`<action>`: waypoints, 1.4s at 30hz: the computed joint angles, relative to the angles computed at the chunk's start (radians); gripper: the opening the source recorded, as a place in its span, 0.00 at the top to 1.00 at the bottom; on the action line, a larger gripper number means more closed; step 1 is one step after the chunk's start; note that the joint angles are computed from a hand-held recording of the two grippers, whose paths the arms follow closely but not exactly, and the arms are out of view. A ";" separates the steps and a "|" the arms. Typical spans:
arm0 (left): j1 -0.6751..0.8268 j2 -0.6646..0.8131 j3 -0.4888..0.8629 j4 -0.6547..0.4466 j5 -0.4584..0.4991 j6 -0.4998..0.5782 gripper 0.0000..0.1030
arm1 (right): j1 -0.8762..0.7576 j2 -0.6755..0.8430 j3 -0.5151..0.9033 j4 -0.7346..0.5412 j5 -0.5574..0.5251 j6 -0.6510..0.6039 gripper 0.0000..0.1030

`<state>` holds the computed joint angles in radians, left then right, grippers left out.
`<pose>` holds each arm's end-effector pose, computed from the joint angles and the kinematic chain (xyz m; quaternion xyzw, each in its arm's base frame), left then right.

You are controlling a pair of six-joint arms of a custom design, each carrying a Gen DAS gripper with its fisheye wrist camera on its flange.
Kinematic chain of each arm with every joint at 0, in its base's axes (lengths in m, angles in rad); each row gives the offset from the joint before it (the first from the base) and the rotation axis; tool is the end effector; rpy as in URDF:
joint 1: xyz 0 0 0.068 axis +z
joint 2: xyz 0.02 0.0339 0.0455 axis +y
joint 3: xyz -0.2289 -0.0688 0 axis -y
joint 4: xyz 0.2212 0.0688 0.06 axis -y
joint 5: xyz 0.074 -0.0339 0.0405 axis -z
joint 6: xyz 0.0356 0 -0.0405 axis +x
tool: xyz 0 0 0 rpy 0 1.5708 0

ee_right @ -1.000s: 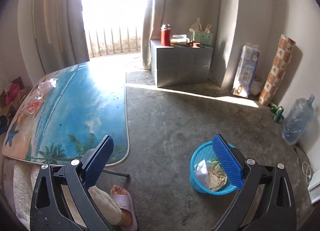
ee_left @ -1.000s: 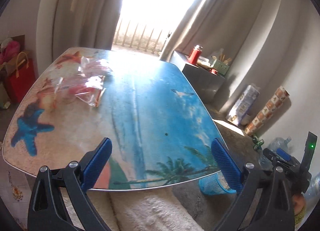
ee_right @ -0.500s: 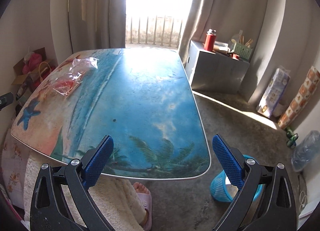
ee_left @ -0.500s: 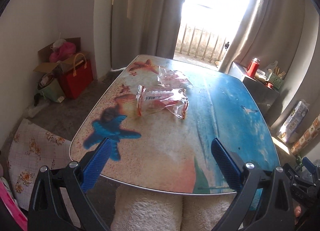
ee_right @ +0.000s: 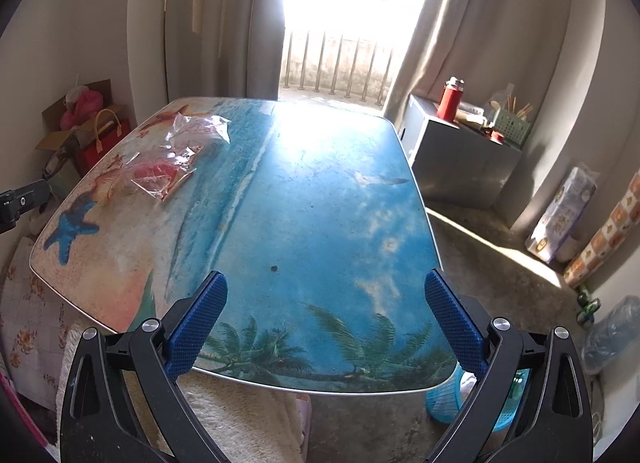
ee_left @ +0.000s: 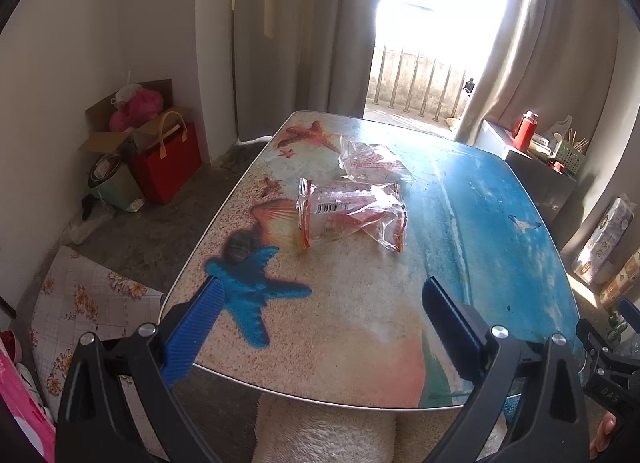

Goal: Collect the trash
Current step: 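Move both open tools back toward the table, then grasp the clear bag with red items with the left tool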

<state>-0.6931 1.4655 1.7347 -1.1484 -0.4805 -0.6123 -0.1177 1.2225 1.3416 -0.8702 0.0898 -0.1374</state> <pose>0.2109 -0.1538 0.3765 -0.0437 0.9163 -0.0221 0.3975 0.2324 -0.0307 0.3398 0.0089 0.9164 -0.0915 0.3896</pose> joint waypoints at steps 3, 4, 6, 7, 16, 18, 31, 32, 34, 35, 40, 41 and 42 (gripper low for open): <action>0.033 -0.003 -0.012 0.028 0.018 0.031 0.06 | 0.028 0.036 0.026 0.003 0.012 0.012 0.08; 0.046 -0.014 -0.030 0.051 0.031 0.047 0.06 | 0.035 0.051 0.039 0.004 0.013 0.016 0.08; 0.079 -0.054 -0.087 0.130 0.081 0.095 0.06 | 0.045 0.075 0.063 0.007 0.010 0.028 0.08; 0.094 -0.076 -0.119 0.174 0.106 0.121 0.06 | 0.047 0.087 0.077 0.009 0.003 0.036 0.08; 0.271 -0.109 -0.273 0.469 0.470 0.291 0.06 | 0.055 0.212 0.168 0.024 -0.124 0.076 0.08; 0.290 -0.076 -0.279 0.514 0.515 0.362 0.06 | 0.041 0.245 0.204 0.012 -0.186 0.082 0.08; 0.223 0.242 -0.193 0.632 0.201 1.056 0.18 | -0.050 0.460 0.396 -0.060 -0.339 0.165 0.08; 0.221 0.265 -0.174 0.630 0.193 1.085 0.23 | -0.054 0.471 0.401 -0.061 -0.345 0.169 0.08; 0.211 0.302 -0.152 0.645 0.172 1.163 0.25 | -0.062 0.495 0.416 -0.068 -0.357 0.176 0.08; 0.204 0.314 -0.149 0.656 0.161 1.203 0.25 | -0.065 0.503 0.421 -0.070 -0.364 0.178 0.08; 0.165 0.350 -0.178 0.759 0.101 1.387 0.42 | -0.078 0.530 0.443 -0.080 -0.383 0.178 0.08; 0.156 0.352 -0.184 0.767 0.092 1.409 0.47 | -0.080 0.534 0.445 -0.080 -0.387 0.179 0.08; 0.152 0.357 -0.185 0.768 0.091 1.424 0.49 | -0.084 0.538 0.449 -0.081 -0.392 0.179 0.08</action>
